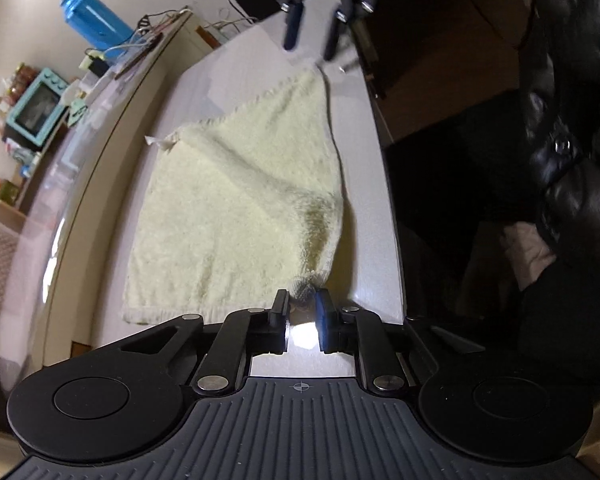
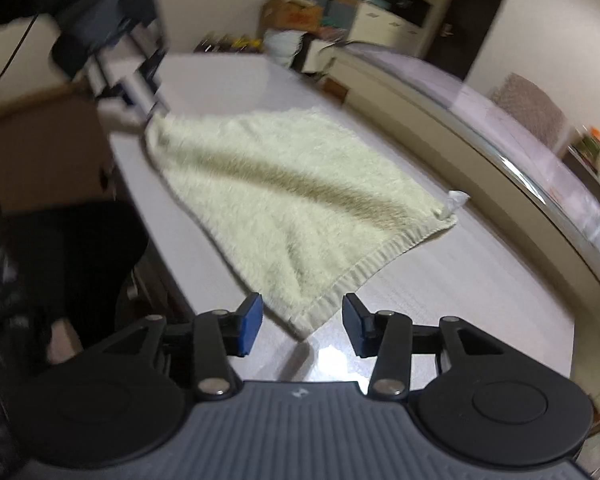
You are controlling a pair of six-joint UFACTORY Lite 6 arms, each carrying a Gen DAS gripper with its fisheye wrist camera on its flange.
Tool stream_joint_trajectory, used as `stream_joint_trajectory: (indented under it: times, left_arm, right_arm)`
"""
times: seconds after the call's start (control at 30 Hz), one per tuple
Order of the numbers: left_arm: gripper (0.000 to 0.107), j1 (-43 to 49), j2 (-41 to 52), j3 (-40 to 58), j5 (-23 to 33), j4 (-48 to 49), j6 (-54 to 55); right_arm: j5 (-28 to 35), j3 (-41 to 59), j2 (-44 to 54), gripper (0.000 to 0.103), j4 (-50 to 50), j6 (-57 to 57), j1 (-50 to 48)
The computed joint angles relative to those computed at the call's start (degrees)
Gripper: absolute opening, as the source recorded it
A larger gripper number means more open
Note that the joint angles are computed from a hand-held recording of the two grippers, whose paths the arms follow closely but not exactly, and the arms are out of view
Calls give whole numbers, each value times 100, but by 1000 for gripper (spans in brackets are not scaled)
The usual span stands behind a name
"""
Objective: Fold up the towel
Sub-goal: 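Grasp a towel corner with the left gripper while the right gripper holds another corner, then lift the held edge and fold the towel in half with both grippers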
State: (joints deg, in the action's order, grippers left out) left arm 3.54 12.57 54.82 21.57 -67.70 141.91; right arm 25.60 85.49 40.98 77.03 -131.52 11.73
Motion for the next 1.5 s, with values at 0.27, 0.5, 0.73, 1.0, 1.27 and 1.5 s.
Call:
stream_joint_trajectory:
  times: [0.27,0.5,0.73,1.0,1.27,1.5]
  left_arm:
    - [14,532,653,1269,1452,967,-1981]
    - [14,913,1264,2217,2390,1054,-3014]
    - [14,1030,1562,2743,2796,1163,-3604]
    - [14,1021,1580,2774,2780,1215,-3768]
    - [14,1064,1548,2844,2882,1331,-3949]
    - [14,1083,1556,2876,2962,1492,-4043]
  right_arm:
    - [-240,-212,46,45,798,-1348,82]
    - [-158,-668,20,41,2630,-3406,135]
    - [-3,-748,42,41,2972,-4053,105]
    - [195,-212,316,11,1468,-2330,-59]
    - [1096,556,245,6,-728,491,-383]
    - [1982,1983,618,6,-2496,2538,-526]
